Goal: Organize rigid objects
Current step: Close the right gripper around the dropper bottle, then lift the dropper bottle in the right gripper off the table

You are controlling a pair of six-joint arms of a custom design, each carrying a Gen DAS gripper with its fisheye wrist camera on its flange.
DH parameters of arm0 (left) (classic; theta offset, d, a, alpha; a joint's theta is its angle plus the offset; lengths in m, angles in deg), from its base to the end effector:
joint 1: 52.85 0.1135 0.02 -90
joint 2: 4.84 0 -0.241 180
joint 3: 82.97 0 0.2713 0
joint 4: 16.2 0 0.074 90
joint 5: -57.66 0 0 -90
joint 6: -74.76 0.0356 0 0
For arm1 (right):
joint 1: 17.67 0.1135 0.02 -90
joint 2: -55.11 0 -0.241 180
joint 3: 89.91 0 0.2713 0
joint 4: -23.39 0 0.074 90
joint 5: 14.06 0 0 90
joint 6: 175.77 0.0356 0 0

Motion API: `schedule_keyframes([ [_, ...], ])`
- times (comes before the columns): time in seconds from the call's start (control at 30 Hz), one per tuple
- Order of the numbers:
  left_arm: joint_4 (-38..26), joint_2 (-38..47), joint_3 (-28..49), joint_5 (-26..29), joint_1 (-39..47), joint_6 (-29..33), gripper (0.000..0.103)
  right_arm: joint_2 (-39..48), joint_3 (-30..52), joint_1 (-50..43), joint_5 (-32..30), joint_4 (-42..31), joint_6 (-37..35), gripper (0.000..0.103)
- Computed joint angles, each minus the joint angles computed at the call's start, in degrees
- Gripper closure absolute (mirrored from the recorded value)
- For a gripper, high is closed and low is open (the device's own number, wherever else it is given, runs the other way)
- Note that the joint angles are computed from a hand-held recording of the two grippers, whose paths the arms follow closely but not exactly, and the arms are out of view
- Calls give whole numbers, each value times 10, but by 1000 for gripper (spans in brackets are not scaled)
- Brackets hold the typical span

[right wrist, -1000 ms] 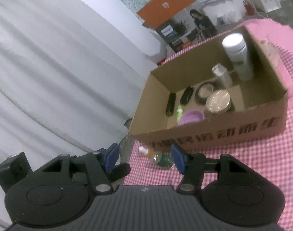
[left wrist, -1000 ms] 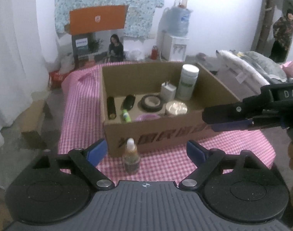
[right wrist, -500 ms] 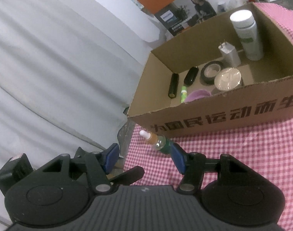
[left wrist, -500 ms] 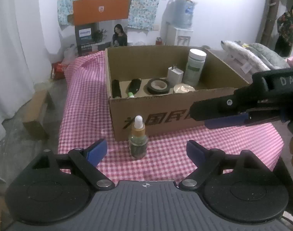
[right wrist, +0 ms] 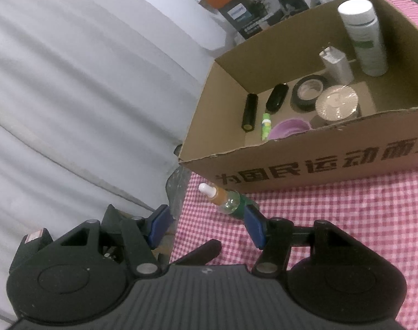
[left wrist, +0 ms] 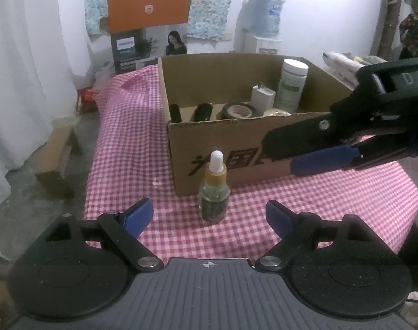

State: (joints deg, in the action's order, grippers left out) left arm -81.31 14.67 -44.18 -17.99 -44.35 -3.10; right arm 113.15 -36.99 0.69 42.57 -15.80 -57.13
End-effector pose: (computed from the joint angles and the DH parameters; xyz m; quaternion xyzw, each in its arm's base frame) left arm 0.1245 0.0097 0.2057 0.0761 0.9174 -0.0470 0.3877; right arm 0.2187 0.0932 0.2213 -0.0319 0.8892 0.3909 0.2355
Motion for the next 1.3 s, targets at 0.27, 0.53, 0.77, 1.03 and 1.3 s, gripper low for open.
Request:
schedule_keyframes([
  [0.27, 77, 43, -30, -23, -45, -3, 30, 57, 33, 53, 61, 19, -30, 42],
  [0.53, 124, 83, -48, -15, -43, -2, 50, 122, 73, 90, 117, 23, -83, 51],
  [0.77, 149, 102, -56, -6, -42, -4, 64, 147, 89, 101, 131, 33, -102, 63],
  [1.03, 169, 117, -55, -21, -68, -18, 72, 150, 92, 104, 140, 31, -114, 80],
  [1.3, 165, 115, -52, -49, -142, -51, 72, 108, 73, 84, 143, 2, -121, 80],
])
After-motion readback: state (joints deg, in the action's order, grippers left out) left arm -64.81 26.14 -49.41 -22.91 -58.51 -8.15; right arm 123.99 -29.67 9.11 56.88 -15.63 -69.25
